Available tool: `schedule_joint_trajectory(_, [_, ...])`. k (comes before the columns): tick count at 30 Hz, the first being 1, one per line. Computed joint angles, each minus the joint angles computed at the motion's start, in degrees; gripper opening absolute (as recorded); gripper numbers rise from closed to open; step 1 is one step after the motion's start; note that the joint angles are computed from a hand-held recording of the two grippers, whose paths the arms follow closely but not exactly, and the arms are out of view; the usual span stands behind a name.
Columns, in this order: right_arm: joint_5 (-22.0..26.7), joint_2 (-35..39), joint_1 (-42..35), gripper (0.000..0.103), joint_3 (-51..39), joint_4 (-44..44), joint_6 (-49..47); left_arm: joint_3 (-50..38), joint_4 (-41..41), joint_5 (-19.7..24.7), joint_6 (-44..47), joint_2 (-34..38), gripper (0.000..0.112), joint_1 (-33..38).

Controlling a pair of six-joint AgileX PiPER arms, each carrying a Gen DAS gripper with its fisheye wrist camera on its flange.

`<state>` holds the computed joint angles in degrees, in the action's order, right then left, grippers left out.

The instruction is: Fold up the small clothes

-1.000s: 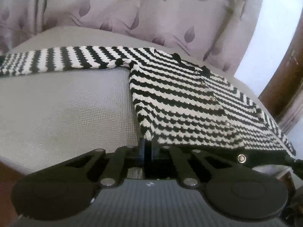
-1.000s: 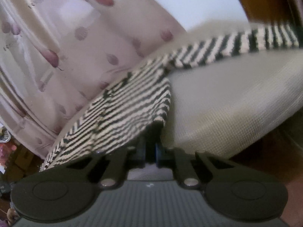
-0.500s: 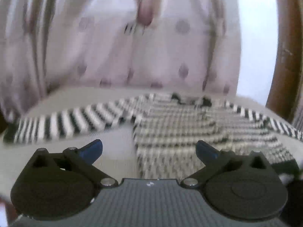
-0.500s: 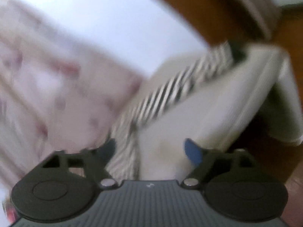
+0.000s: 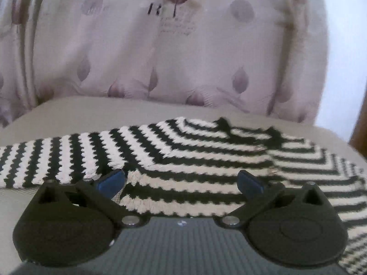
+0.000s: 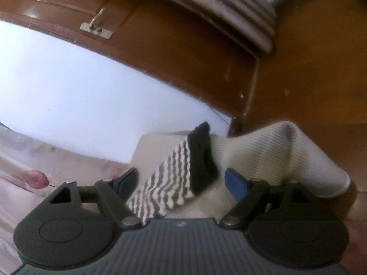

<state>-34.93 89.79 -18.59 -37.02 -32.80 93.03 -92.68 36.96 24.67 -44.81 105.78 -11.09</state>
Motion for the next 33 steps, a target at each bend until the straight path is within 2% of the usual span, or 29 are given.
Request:
schedule_joint_trajectory(2, [1.74,1.93,0.1,0.083,-2.26,-1.54,1.3,-2.54,-3.88,1.92,2.92,2.25,0.103,0.55])
schedule_joint_trajectory(5, [5.65,2.84,2.16,0.087,-4.33,3.54,-2.91,-0.45,-15.31,-2.01,11.29,1.3,0.103,2.97])
schedule_joint_trajectory(7, [9.26,2.12,3.77,0.084,-5.38,6.52,-6.6,0.6,-18.05,-3.22,12.46,0.88,0.103,3.7])
schedule_joint_trajectory(9, [13.65,1.01,6.31,0.078,-5.96,14.27,-14.56,-0.34,-22.69,-2.04,15.52,1.42,0.103,4.5])
schedule_joint_trajectory(10, [14.06,1.02,6.72,0.075,-5.95,16.68,-16.75,-1.16,-25.27,-1.12,17.23,1.82,0.103,4.95])
schedule_joint_trajectory(12, [15.16,-0.22,7.52,0.062,-4.92,23.27,-20.59,-1.69,-31.69,-0.39,21.49,2.13,0.103,6.26])
schedule_joint_trajectory(14, [11.92,-0.83,6.95,0.061,-3.15,23.64,-18.97,-0.79,-37.56,-1.85,25.48,1.88,0.103,7.32])
schedule_joint_trajectory(18, [5.35,0.31,4.24,0.061,-2.93,13.51,-6.21,-0.37,-40.01,-2.37,27.12,1.74,0.103,7.57])
schedule_joint_trajectory(20, [7.62,0.73,4.22,0.061,-5.54,7.54,-1.81,-0.64,-39.86,-2.18,26.82,1.87,0.103,7.49])
schedule_joint_trajectory(22, [7.56,2.11,4.28,0.061,-7.02,4.7,2.04,-0.05,-41.38,-2.51,27.86,1.42,0.103,7.79])
schedule_joint_trajectory(26, [8.91,0.98,6.48,0.06,-4.87,16.07,-6.49,1.39,-45.01,-4.24,29.37,0.78,0.103,8.31])
schedule_joint_trajectory(29, [7.38,1.15,6.89,0.06,-3.99,15.93,-7.16,1.24,-44.5,-4.47,28.12,0.89,0.103,8.07])
schedule_joint_trajectory(31, [9.87,1.68,7.5,0.06,-6.21,14.64,-8.97,1.05,-43.35,-4.32,27.02,0.94,0.103,7.83])
schedule_joint_trajectory(32, [11.64,2.15,8.15,0.057,-7.69,16.18,-12.1,0.9,-42.77,-4.22,26.44,1.0,0.103,7.72])
schedule_joint_trajectory(33, [14.22,2.77,8.83,0.034,-9.66,16.89,-14.39,0.98,-43.0,-4.28,26.59,0.94,0.103,7.74])
